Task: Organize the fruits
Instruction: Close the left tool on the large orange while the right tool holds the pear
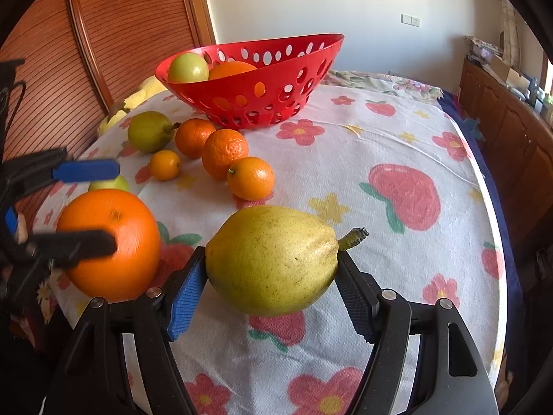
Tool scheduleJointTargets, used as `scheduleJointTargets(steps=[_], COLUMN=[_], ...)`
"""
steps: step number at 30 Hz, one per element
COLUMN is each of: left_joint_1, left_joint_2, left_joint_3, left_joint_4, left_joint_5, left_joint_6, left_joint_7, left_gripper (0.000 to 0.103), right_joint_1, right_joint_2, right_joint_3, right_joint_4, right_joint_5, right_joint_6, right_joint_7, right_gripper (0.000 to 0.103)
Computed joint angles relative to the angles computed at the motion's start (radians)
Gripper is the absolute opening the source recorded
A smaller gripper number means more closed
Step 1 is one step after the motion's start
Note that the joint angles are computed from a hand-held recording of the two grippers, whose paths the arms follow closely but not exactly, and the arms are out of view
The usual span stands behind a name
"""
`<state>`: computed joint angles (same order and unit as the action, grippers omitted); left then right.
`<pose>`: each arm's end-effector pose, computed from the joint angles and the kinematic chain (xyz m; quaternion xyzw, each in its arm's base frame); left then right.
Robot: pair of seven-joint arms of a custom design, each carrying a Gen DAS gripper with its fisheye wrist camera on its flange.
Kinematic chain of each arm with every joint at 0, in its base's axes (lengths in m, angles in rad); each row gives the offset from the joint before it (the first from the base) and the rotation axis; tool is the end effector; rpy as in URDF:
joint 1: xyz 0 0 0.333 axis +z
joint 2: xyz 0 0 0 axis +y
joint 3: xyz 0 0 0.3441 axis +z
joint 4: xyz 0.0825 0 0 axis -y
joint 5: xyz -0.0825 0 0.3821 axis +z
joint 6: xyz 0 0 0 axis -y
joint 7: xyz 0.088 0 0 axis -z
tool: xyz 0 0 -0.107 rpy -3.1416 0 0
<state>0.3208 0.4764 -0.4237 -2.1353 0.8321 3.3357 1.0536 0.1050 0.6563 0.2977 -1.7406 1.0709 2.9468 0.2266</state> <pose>0.5976 -0.1210 0.3111 -0.5317 0.7590 -0.3331 0.1738 0.6769 0.1925 0.2676 -0.8269 0.4248 -0.1058 0.3530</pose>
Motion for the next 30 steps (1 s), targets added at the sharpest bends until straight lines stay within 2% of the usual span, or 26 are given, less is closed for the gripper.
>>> scheduleJointTargets(steps=[3, 4, 6, 8, 11, 12, 15, 16, 18, 21, 23, 25, 26, 28, 30], left_joint_1=[0.055, 0.045, -0.024, -0.056, -0.058, -0.032, 0.123, 0.148, 0.124, 0.129, 0.193, 0.281, 0.303, 0.318, 0.301], left_joint_2=[0.008, 0.003, -0.018, -0.027, -0.019, -0.009, 0.052, 0.066, 0.059, 0.065, 0.097, 0.142, 0.156, 0.163, 0.149], left_joint_3=[-0.059, -0.049, 0.025, 0.060, 0.068, 0.044, -0.122, -0.152, -0.133, -0.140, -0.209, -0.305, -0.329, -0.349, -0.334], left_joint_4=[-0.017, -0.024, -0.040, -0.044, -0.039, -0.033, -0.011, -0.011, -0.019, -0.021, -0.017, -0.017, -0.018, -0.025, -0.033], left_joint_5=[0.013, 0.009, -0.006, 0.001, 0.016, 0.034, 0.092, 0.088, 0.065, 0.046, 0.047, 0.037, 0.028, 0.005, -0.019], left_joint_6=[-0.007, -0.002, 0.030, 0.038, 0.054, 0.048, -0.013, -0.024, -0.012, -0.007, -0.027, -0.064, -0.074, -0.083, -0.074], left_joint_7=[0.001, 0.001, -0.007, -0.017, -0.048, -0.062, -0.071, -0.054, -0.034, -0.021, -0.006, 0.028, 0.045, 0.072, 0.089], left_gripper=[0.077, 0.077, 0.078, 0.078, 0.079, 0.081, 0.087, 0.088, 0.088, 0.089, 0.089, 0.090, 0.090, 0.090, 0.090], right_joint_1=[-0.005, -0.005, -0.005, -0.005, -0.007, -0.007, -0.004, -0.003, 0.003, 0.010, 0.006, 0.003, 0.002, 0.004, 0.007], right_joint_2=[-0.002, -0.004, -0.007, -0.007, -0.010, -0.010, -0.010, -0.009, -0.010, -0.011, -0.011, -0.010, -0.010, -0.009, -0.009], right_joint_3=[0.006, 0.005, 0.004, 0.005, 0.005, 0.004, 0.000, -0.001, -0.008, -0.013, -0.009, -0.007, -0.007, -0.012, -0.016], right_joint_4=[-0.004, -0.007, -0.011, -0.011, -0.014, -0.014, -0.011, -0.011, -0.011, -0.013, -0.013, -0.012, -0.011, -0.007, -0.006], right_joint_5=[0.010, 0.012, 0.015, 0.021, 0.030, 0.034, 0.038, 0.037, 0.031, 0.019, 0.021, 0.023, 0.023, 0.018, 0.014], right_joint_6=[0.001, 0.001, 0.001, 0.001, -0.004, -0.005, -0.007, -0.008, -0.007, -0.004, -0.006, -0.010, -0.014, -0.026, -0.027], right_joint_7=[-0.010, -0.011, -0.013, -0.017, -0.020, -0.018, -0.019, -0.018, -0.014, -0.008, -0.007, -0.006, -0.002, 0.009, 0.013], right_gripper=[0.075, 0.075, 0.075, 0.075, 0.075, 0.075, 0.075, 0.075, 0.075, 0.075, 0.075, 0.075, 0.075, 0.075, 0.075])
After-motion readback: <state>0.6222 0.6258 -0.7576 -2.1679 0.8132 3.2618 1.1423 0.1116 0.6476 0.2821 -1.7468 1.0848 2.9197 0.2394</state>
